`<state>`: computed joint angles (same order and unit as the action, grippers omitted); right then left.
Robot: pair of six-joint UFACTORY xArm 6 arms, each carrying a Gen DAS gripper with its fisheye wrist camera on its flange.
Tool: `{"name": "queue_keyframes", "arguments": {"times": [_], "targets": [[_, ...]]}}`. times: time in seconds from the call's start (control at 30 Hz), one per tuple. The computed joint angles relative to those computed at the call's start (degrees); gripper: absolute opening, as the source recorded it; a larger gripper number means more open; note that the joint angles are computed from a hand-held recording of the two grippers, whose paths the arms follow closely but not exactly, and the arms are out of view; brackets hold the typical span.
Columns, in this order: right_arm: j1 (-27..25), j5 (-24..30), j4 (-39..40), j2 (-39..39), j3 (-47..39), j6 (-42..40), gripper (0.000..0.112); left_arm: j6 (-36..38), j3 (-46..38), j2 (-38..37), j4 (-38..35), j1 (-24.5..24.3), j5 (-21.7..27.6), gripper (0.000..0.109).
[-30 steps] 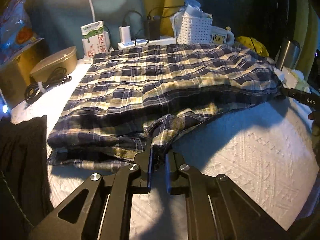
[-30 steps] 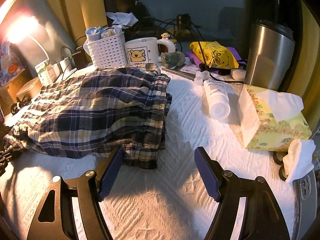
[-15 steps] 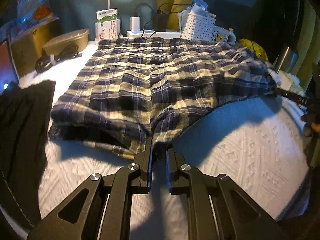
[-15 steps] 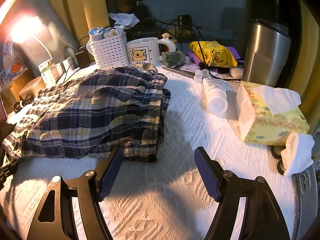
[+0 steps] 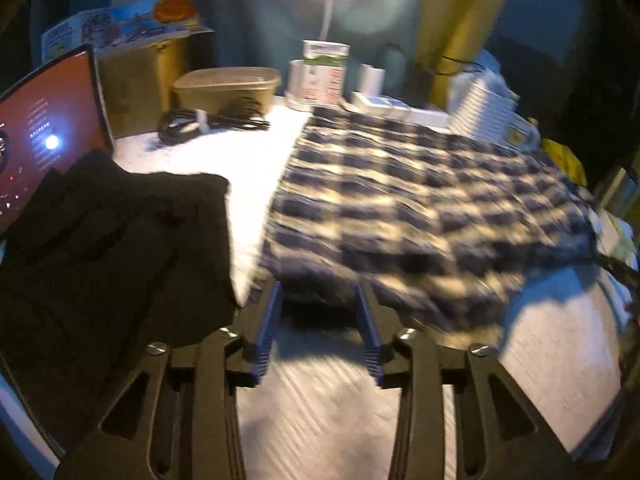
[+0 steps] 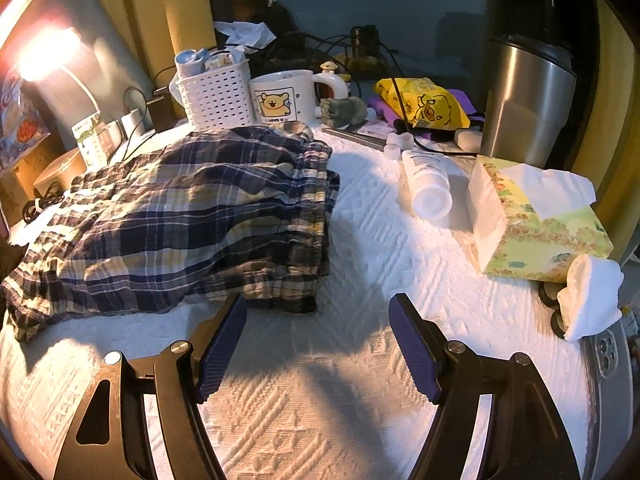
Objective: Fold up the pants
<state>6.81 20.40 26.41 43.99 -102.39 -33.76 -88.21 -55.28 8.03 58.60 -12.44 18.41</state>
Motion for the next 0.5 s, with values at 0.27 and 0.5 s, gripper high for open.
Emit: {"name": "queue_keyframes", "arguments": {"times": [0.27,0.5], "targets": [[0.37,-0.67,-2.43,-1.06,1.48,2.37,0.075,10.60,-1.96,5.02,-7.67,3.78,-8.40,0.048],[0.71,-0.88,-4.61,-1.43,1.88,4.75,0.075,15.38,0.32,3.55,-10.86,4.26,-8.56,0.005]]}}
